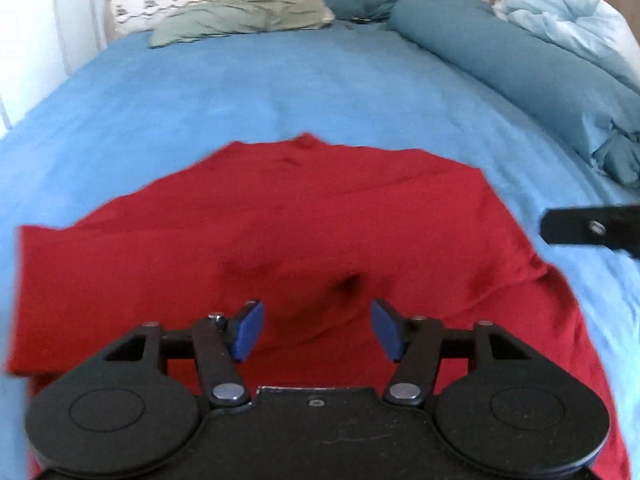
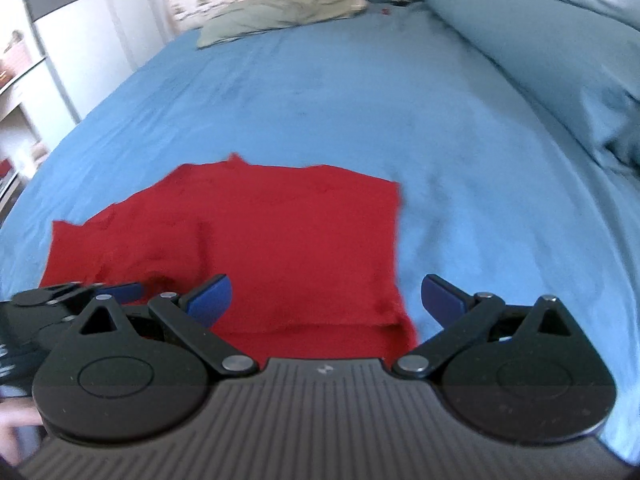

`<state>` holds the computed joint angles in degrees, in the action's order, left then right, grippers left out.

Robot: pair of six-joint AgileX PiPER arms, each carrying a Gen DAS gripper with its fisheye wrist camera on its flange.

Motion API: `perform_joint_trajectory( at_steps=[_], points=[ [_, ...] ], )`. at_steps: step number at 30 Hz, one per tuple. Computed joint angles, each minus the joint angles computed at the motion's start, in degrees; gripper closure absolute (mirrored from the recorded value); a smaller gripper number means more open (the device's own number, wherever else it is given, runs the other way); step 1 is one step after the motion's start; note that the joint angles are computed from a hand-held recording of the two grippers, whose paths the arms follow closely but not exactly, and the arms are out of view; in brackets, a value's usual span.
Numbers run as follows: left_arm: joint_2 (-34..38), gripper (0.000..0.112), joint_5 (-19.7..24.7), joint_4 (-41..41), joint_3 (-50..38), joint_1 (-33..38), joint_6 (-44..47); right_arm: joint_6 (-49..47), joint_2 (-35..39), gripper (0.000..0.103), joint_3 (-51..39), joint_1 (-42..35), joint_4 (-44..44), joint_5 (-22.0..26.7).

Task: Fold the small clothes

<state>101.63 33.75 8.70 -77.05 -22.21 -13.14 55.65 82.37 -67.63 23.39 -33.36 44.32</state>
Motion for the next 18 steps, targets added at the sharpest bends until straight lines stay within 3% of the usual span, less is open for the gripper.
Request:
perform_joint_trajectory(
  at_steps=[7, 12, 13, 16, 18],
  points=[
    [-4.9, 0.044, 0.1, 8.9, 6.3, 9.5, -1.3, -13.8, 17.0, 0.0, -11.6, 4.1, 2.0, -3.1],
    [-4.1, 0.044, -1.1, 6.6, 6.0, 15.4, 3.3, -21.3, 29.0, 0.0, -23.3, 6.0, 1.6, 0.5],
    [-3.8, 0.044, -1.5, 6.6, 5.9, 16.1, 3.6, -22.0, 30.4, 0.007, -24.9, 6.0, 1.1, 1.1],
    [-3.3, 0.044, -2.0, 5.7, 5.3, 17.9, 4.7, -16.7, 30.7, 0.019, -26.1, 4.9, -0.2, 1.1],
    [-4.1, 0.044, -1.9, 4.4, 5.8, 18.8, 4.9, -6.9, 28.4, 0.019, -23.1, 3.3, -2.2, -0.2]
  ],
)
